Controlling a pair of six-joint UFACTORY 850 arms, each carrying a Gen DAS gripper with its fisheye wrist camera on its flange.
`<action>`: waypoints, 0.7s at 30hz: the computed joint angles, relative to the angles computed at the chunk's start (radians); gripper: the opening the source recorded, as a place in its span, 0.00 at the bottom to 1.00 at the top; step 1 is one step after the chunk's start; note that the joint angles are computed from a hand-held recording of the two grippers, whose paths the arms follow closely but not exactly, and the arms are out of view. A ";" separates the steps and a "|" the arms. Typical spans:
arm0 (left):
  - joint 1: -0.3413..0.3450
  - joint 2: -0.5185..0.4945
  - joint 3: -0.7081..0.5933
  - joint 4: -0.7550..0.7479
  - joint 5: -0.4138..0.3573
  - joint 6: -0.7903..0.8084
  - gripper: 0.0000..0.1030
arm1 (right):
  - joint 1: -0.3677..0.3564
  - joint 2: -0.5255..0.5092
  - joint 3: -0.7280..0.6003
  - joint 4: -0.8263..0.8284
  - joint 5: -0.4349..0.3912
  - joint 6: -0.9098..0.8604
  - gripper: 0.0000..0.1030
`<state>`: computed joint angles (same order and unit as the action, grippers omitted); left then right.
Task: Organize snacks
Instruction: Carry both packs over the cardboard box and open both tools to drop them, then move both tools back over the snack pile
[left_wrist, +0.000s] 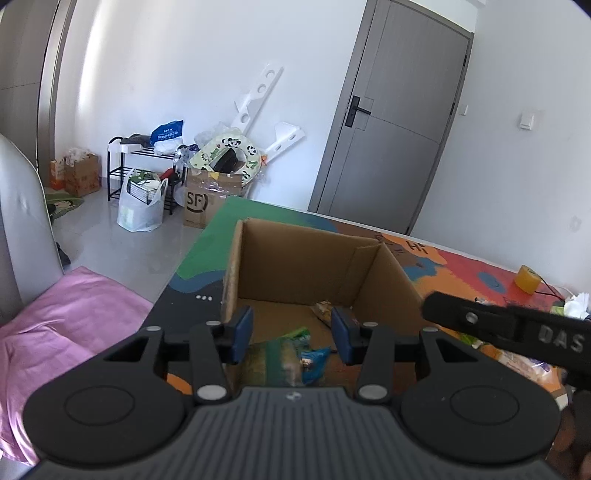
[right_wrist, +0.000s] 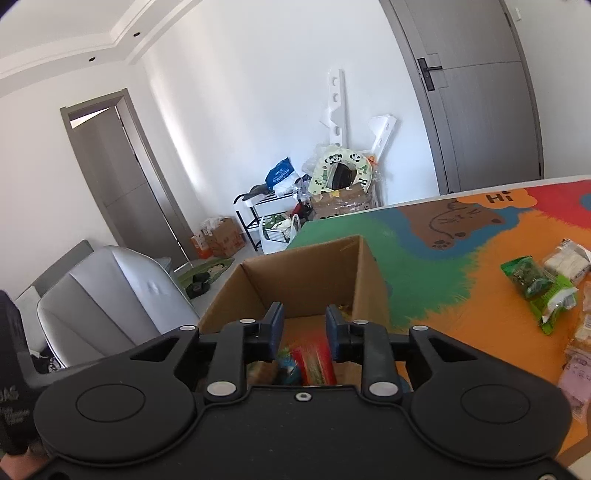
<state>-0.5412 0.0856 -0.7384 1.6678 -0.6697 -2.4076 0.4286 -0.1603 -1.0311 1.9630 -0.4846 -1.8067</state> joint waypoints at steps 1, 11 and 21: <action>0.003 -0.002 -0.004 -0.009 0.003 0.012 0.45 | -0.007 0.006 0.007 -0.005 -0.002 0.011 0.28; -0.022 -0.025 -0.041 -0.092 -0.042 0.096 0.60 | -0.084 0.071 0.092 0.130 0.018 -0.064 0.63; -0.101 -0.046 -0.088 -0.072 -0.090 0.110 0.83 | -0.156 0.126 0.164 0.236 0.043 -0.141 0.83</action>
